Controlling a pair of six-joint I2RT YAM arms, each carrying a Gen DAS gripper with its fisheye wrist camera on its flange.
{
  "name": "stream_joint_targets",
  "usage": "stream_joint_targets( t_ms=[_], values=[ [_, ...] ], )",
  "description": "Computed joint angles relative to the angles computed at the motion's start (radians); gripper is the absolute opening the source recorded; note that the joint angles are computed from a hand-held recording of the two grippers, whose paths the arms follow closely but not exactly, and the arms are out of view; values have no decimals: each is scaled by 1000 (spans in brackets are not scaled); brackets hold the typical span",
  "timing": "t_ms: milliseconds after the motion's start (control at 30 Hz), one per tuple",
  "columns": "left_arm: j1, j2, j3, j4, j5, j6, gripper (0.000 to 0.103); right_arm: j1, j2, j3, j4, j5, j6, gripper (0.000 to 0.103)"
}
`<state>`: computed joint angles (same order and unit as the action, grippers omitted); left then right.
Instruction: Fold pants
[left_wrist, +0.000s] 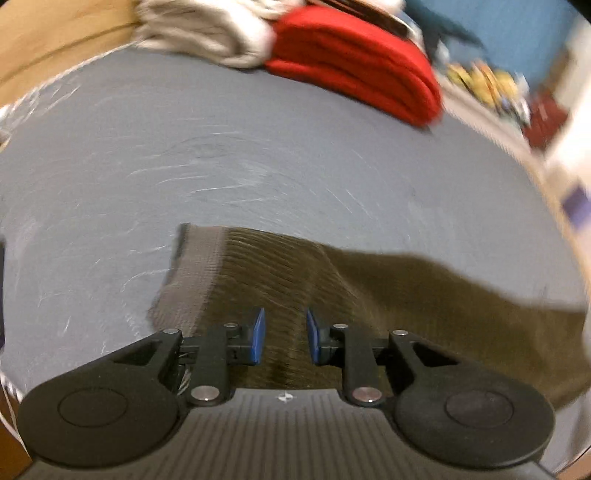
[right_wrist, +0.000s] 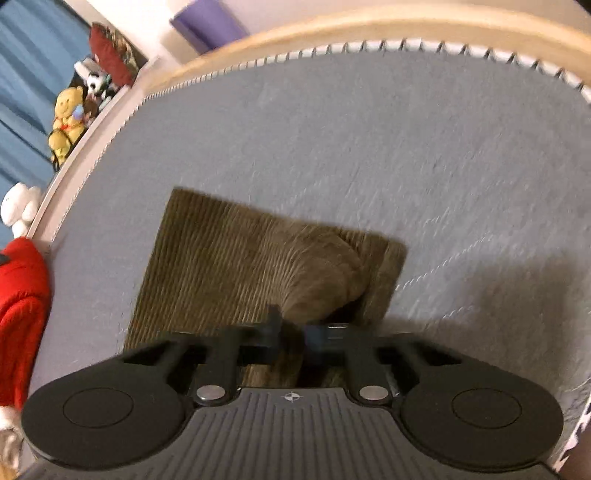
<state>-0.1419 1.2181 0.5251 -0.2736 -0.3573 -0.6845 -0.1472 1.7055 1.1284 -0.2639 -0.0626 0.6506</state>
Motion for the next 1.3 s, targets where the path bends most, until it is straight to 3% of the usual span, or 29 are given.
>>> stream_joint_targets(
  t_ms=[67,167,300,367,500,633,733,800,867,967,1033,1133,1233,1300],
  values=[
    [-81,103,28,26,-62,47,30,29,-48,-35,50,77,-22,6],
    [-128,256,83,62,-106,137,52,40,-47,-13,-6,157,-30,6],
    [-87,400,105,80,-29,189,52,17,45,60,-145,181,-15,9],
    [-73,464,113,67,5,249,52,30,35,64,-155,245,-17,17],
    [-110,471,88,76,-13,294,52,65,-56,-11,8,437,-67,32],
    [-57,412,97,23,58,318,50,56,-108,-92,187,347,-152,38],
    [36,313,118,11,50,297,47,54,-71,-68,183,153,-204,51],
    [113,250,131,35,43,256,48,70,-35,-34,145,47,-238,53],
    [210,224,136,87,68,198,50,100,-2,-2,115,28,-270,53],
    [326,253,94,225,95,128,70,125,20,29,80,16,-296,59],
    [384,333,81,282,131,113,70,136,33,51,57,9,-283,59],
    [445,410,110,270,150,119,71,119,49,67,51,-17,-295,59],
    [507,449,105,321,276,113,75,143,46,56,58,17,-300,60],
    [465,482,127,310,241,143,77,137,66,67,55,15,-288,60]
  ],
)
